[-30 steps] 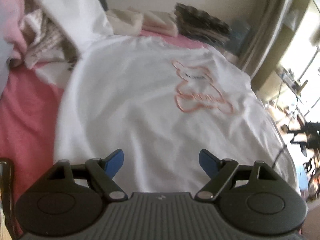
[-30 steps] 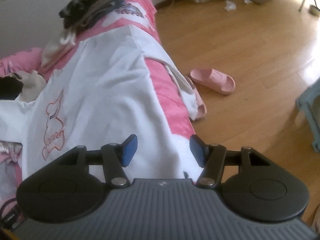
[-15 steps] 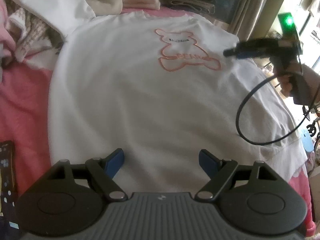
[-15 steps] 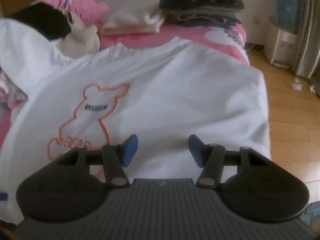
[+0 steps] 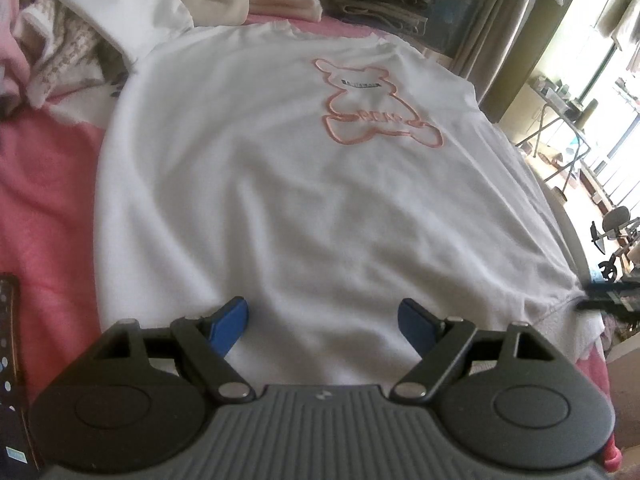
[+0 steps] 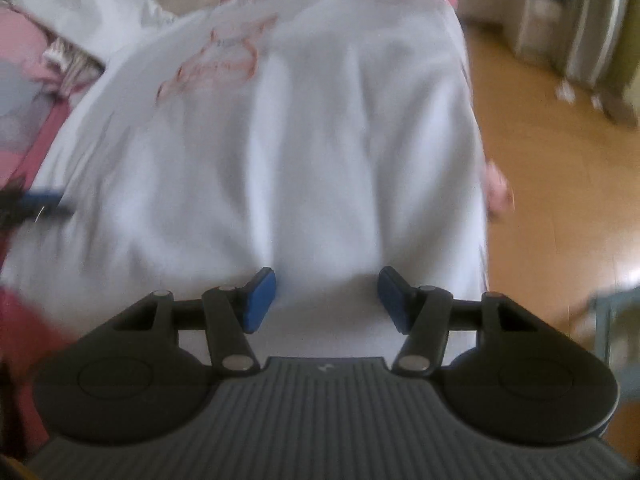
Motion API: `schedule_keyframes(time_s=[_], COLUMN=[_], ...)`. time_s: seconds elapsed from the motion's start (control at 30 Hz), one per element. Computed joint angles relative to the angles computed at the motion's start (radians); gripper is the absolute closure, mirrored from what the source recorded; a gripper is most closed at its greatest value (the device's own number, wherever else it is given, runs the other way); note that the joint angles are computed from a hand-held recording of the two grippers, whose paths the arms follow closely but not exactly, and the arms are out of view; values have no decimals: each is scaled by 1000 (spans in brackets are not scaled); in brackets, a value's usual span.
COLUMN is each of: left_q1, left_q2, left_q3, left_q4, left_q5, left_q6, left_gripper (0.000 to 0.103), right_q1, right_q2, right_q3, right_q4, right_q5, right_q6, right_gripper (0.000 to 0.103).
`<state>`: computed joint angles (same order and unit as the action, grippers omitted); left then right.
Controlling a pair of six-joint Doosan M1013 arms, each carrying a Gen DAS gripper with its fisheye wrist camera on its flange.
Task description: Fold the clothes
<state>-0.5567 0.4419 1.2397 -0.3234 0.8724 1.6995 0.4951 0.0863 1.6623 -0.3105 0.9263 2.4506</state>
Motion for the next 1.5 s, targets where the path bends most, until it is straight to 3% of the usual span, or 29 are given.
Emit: schedule_keyframes(time_s=[0.13,0.2,0.37,0.53,0.67,0.87,0.97,1.1,1.2,1.33,1.5], left_q1=[0,-1,-9,-17,-22,-27,-27,-26,-26,-21,-15], left_q2=[-1,-3,-10,-22,-26,-38,-38,-41,-43,-45,-40], left_q3=[0,2,2,9,12,31,31,31,31,29,22], left_q4=[0,6,41,75,99,125,126,128,135,137,130], left_q5=[0,-1,1,5,31,41,40,39,43,48,49], left_q6=[-8,-16,-35,-36,-24,6,8,6,4,1,3], left_gripper=[20,20,20,20,20,20,20,22,23,24,24], right_q1=[28,39,24,7,7,27,30,16,8,6,8], right_q2=[-33,-42,-20,78,109,48,40,55,100,147,124], right_q3=[-11,-16,-23,-80,-94,-51,-60,-77,-110,-139,-119], right_q4=[49,-20,-147,-121,-52,65,113,76,109,251,426], right_q5=[176,191,23,-106,-114,-76,-43,-140,-212,-221,-257], right_q6=[-63,-31,38,-75,-154,-181,-241,-184,-246,-406,-531], right_gripper=[46,46,47,62,66,68,80,87,88,89,93])
